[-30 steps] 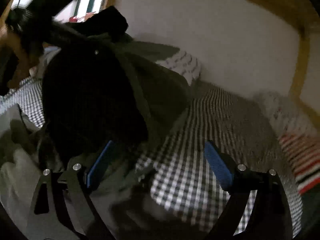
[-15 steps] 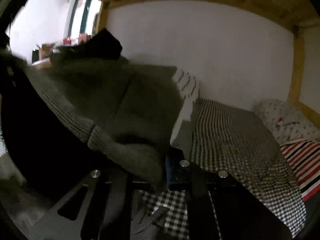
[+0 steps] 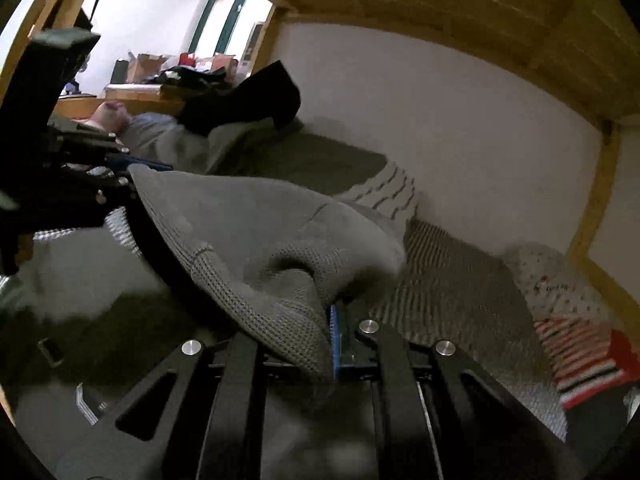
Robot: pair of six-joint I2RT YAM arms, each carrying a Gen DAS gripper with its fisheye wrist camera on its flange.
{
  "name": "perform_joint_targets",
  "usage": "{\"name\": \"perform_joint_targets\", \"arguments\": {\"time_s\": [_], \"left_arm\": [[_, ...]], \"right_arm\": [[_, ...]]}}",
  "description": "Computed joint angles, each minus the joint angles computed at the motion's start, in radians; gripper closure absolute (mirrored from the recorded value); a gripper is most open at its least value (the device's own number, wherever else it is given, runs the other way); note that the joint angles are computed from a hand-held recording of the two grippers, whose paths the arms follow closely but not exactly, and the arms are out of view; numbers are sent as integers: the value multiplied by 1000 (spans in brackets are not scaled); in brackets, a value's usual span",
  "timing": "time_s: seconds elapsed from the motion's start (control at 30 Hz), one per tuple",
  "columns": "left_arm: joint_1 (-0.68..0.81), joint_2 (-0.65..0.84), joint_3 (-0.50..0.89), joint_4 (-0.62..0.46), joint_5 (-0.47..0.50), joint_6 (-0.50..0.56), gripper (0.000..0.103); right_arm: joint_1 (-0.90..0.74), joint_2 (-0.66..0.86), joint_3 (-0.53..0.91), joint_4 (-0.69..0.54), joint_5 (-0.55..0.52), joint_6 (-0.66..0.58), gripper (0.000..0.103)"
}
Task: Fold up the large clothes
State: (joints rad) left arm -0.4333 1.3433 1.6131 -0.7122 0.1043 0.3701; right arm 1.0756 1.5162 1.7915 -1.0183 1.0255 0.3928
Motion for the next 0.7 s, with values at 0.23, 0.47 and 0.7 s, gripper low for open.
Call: {"name": "perform_joint_targets", "arguments": {"time_s": [0.23, 0.47, 0.7], "left_arm": [[-64, -220, -352, 58, -112, -53, 82], [-30, -378, -548, 29, -112, -39, 82], [-38, -435, -609, -24, -129, -54, 75]], "right_arm": [[237, 79, -2, -365, 92, 478, 94], [318, 126, -83, -384, -14, 626, 94], [346, 176, -124, -386, -176, 712, 71]]}}
